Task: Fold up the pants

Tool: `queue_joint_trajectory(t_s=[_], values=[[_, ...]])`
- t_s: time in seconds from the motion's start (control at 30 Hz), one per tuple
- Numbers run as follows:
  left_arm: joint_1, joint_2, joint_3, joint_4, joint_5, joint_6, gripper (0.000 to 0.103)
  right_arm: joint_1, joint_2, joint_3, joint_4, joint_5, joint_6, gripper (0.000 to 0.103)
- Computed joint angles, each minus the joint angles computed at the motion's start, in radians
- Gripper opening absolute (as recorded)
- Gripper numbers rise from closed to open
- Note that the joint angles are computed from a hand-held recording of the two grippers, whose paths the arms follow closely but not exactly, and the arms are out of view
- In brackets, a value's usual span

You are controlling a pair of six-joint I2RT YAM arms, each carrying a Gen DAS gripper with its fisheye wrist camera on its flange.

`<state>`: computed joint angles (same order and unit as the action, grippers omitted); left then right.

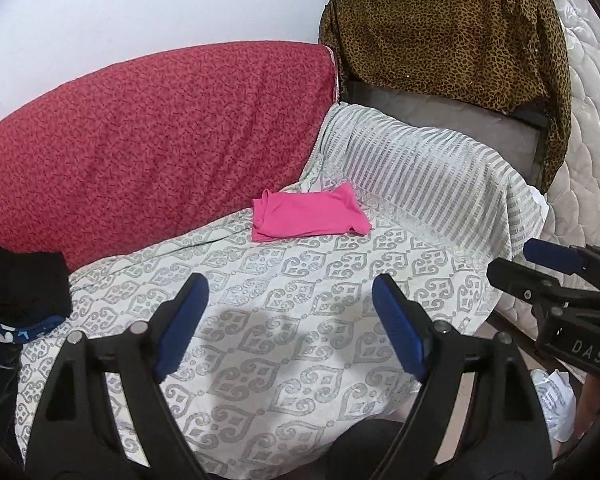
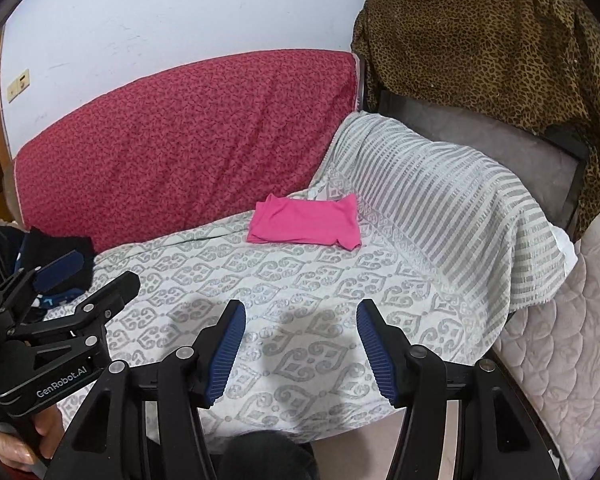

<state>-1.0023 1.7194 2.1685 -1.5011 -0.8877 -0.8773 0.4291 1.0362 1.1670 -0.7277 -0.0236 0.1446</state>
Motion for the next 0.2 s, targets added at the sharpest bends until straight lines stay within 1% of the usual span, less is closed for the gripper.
queue_joint_trajectory(t_s=[0.2], values=[[0.001, 0.033, 0.029, -0.016, 0.010, -0.007, 0.084, -0.008, 0.001, -0.005, -0.002, -0.005, 0.003, 0.059]])
